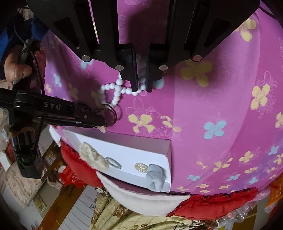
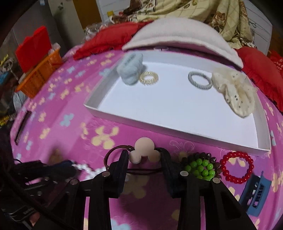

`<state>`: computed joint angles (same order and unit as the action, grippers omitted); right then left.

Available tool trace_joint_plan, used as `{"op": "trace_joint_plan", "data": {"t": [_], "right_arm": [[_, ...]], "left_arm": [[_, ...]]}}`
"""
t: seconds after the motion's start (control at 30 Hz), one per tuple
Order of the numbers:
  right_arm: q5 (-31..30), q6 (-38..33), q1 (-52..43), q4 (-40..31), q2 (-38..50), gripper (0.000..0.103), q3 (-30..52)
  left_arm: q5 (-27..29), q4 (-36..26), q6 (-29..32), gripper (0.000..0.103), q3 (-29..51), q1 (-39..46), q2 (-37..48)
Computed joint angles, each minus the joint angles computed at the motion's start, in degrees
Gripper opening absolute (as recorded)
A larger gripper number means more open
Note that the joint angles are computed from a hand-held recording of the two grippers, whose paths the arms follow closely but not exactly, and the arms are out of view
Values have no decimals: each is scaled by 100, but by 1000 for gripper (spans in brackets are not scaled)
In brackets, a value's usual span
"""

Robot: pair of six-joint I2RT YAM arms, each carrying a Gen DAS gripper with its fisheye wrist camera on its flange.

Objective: Organize jewelry
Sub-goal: 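Grasp the pink flower hair tie with the right tool while the left tool lifts the pearls, then carry the pearl bracelet and pink flower hair tie over the tray and lower them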

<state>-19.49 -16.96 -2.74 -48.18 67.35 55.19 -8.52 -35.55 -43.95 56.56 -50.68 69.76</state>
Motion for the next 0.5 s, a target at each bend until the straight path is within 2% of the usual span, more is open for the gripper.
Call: {"op": "trace_joint_plan", "data": {"t": [0.23, 0.5], "right_arm": [[-526, -218, -494, -697, -642, 36, 158], [-1206, -931, -1376, -1510, -1266, 36, 16]], "left_arm": [[638, 402, -315, 8, -415, 401, -714], [606, 364, -656, 8, -620, 535, -1297]]}}
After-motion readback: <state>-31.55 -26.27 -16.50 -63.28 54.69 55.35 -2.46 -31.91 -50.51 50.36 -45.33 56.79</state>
